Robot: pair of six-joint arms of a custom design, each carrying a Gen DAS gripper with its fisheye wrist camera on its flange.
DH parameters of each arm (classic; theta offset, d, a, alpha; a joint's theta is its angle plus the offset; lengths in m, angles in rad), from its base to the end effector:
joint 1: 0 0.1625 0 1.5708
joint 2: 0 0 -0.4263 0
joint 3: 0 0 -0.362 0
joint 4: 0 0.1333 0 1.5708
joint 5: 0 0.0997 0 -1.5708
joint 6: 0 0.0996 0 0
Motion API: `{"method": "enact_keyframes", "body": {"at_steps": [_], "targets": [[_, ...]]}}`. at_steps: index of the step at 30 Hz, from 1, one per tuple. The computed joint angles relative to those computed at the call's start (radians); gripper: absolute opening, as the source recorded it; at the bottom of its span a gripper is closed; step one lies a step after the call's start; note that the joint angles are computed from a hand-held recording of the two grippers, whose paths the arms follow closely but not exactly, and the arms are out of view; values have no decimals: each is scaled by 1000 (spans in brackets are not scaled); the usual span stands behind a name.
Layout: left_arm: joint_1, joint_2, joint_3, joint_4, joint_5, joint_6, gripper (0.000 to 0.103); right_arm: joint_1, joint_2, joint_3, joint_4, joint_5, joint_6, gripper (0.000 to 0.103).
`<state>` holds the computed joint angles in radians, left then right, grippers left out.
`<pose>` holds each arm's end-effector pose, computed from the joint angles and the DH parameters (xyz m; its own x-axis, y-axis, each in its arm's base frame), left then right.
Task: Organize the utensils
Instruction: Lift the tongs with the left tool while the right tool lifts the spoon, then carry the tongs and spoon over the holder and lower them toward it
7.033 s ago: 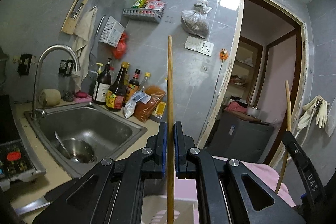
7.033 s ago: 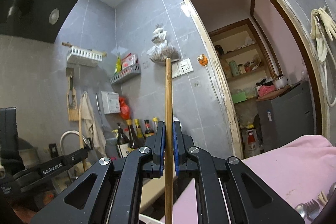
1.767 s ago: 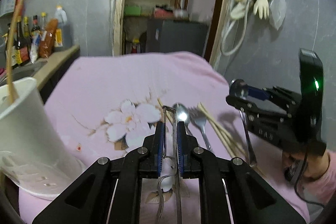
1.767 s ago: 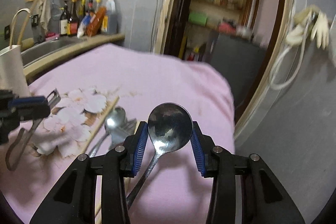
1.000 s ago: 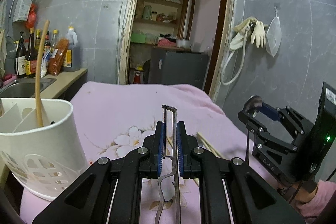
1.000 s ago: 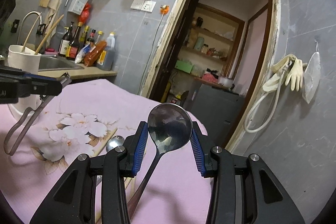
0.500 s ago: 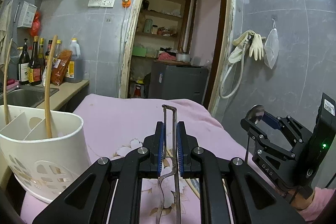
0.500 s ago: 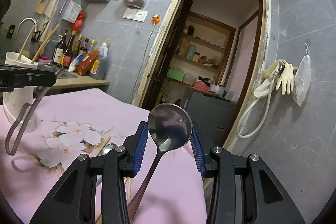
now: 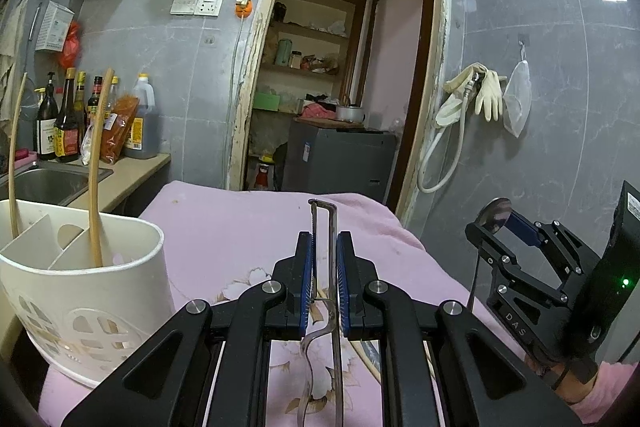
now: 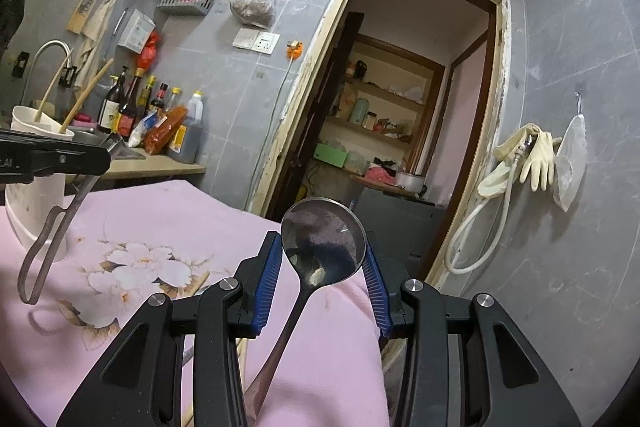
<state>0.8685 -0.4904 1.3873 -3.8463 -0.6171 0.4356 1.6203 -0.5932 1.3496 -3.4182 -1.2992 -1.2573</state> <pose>-0.2739 -0.6558 0.1673 -0.8173 -0.1536 -0.5554 0.5165 0.2323 -0.8242 0.1968 -0.7391 0.1965 -0.2714 -0.5266 0.8057 -0.9111 -0.1293 -0.3914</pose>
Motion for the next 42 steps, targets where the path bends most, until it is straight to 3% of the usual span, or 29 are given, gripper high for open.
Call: {"method": "enact_keyframes", "body": {"at_steps": [19, 31, 42], "targets": [[-11, 0, -5, -85, -14, 59, 9, 13, -23, 42, -47, 56, -1, 38], [-50, -32, -19, -228, 2, 262, 9, 59, -56, 77, -56, 114, 39, 38], [-87, -157, 53, -422, 15, 392, 9, 130, -54, 87, -24, 188, 73, 38]]}}
